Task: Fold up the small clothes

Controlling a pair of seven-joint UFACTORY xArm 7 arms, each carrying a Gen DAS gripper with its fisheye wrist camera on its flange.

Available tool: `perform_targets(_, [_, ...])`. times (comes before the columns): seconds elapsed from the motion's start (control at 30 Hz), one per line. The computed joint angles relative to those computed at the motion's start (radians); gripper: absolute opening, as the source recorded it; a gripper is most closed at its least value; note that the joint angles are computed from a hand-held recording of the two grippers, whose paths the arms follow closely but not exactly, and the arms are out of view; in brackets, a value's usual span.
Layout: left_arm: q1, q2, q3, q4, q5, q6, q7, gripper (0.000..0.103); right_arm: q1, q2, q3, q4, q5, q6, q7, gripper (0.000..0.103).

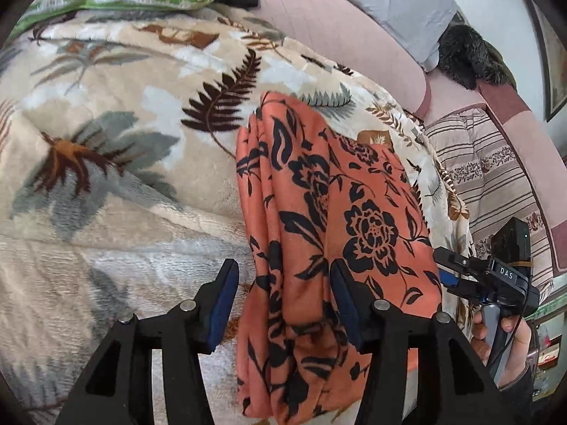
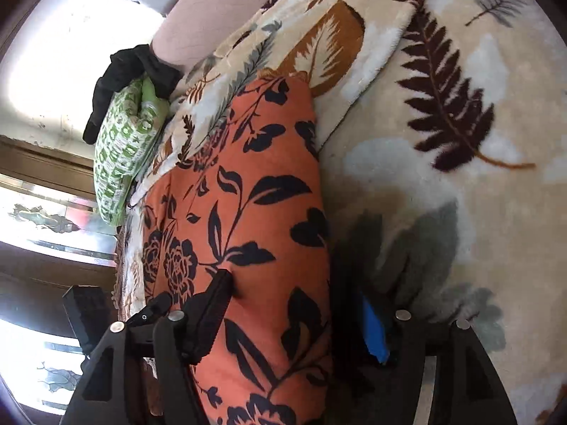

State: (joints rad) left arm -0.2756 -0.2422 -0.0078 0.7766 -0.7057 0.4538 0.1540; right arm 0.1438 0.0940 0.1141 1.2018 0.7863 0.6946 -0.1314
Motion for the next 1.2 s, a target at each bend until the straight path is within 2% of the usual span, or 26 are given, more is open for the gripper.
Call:
perform_targets(0.07, [0.018,-0.092,-0.007,-0.056,0.046,-0.007,-0.024,0.061,0.006,-0.068,0.001,-0.038,0.010,-0.032,-0.023,0.070])
perform_targets(0.13, [0.027,-0.152,-0.019,-0.091,0.098,-0.025,-0.077,0.066,0.022,-0.123,0.000,-0.058,0.110,-0.045,-0.102,0.072])
perform_targets(0.17, [0.026,-0.182,-0.020,-0.113,0.120,-0.033,-0.097,0.066,0.037,-0.151,-0.001,-0.070,0.157,-0.052,-0.140,0.077])
perform_targets(0.27, [-0.016,-0.227,0.005,-0.148,0.141,-0.042,-0.108,0.069,0.094,-0.191,-0.003,-0.094,0.266,-0.089,-0.231,0.087])
perform_targets(0.33, [-0.042,-0.197,0.005,-0.141,0.139,-0.050,-0.116,0.071,0.118,-0.164,-0.013,-0.083,0.323,-0.055,-0.288,0.087])
perform_targets(0.37, [-0.057,-0.176,0.011,-0.143,0.146,-0.045,-0.122,0.072,0.126,-0.136,-0.008,-0.077,0.320,-0.045,-0.272,0.087])
perform_targets(0.43, [-0.007,-0.074,-0.043,-0.099,0.285,0.033,-0.232,0.072,0.122,-0.069,-0.001,-0.076,0.257,-0.044,-0.172,0.087])
perform_targets(0.47, [-0.008,-0.059,-0.052,-0.096,0.340,0.034,-0.268,0.072,0.114,-0.055,0.004,-0.081,0.279,-0.043,-0.166,0.087])
perform_targets(0.5, [0.017,-0.086,-0.089,-0.119,0.359,-0.006,-0.272,0.072,0.111,-0.079,0.013,-0.109,0.338,-0.071,-0.194,0.087])
perform_targets(0.53, [0.008,-0.108,-0.085,-0.127,0.369,-0.005,-0.273,0.072,0.113,-0.112,0.017,-0.133,0.354,-0.079,-0.187,0.087])
perform_targets(0.57, [-0.012,-0.126,-0.066,-0.132,0.350,-0.003,-0.259,0.072,0.099,-0.139,0.038,-0.145,0.329,-0.080,-0.160,0.087])
perform_targets(0.67, [-0.042,-0.198,-0.043,-0.178,0.323,-0.050,-0.247,0.072,0.145,-0.201,0.025,-0.172,0.235,-0.119,-0.144,0.087])
perform_targets(0.77, [-0.025,-0.248,-0.061,-0.216,0.369,-0.031,-0.297,0.072,0.187,-0.242,-0.006,-0.230,0.267,-0.150,-0.157,0.087])
perform_targets(0.83, [-0.038,-0.311,-0.052,-0.258,0.367,-0.031,-0.312,0.072,0.153,-0.295,0.009,-0.298,0.194,-0.155,-0.092,0.087])
perform_targets(0.93, [-0.052,-0.460,-0.048,-0.368,0.371,-0.091,-0.329,0.074,0.220,-0.463,-0.003,-0.454,0.228,-0.326,-0.156,0.087])
perform_targets(1.0, [-0.035,-0.517,-0.065,-0.420,0.400,-0.130,-0.366,0.079,0.231,-0.560,0.047,-0.547,0.188,-0.467,-0.123,0.087])
perform_targets(1.03, [-0.039,-0.533,-0.059,-0.440,0.409,-0.147,-0.376,0.079,0.198,-0.598,0.089,-0.583,0.127,-0.497,-0.062,0.087])
perform_targets(1.1, [-0.027,-0.545,-0.057,-0.460,0.435,-0.141,-0.405,0.079,0.103,-0.649,0.183,-0.625,-0.012,-0.487,0.065,0.088])
perform_targets(1.2, [-0.009,-0.534,-0.053,-0.467,0.461,-0.141,-0.453,0.079,0.112,-0.699,0.179,-0.660,-0.070,-0.459,0.113,0.088])
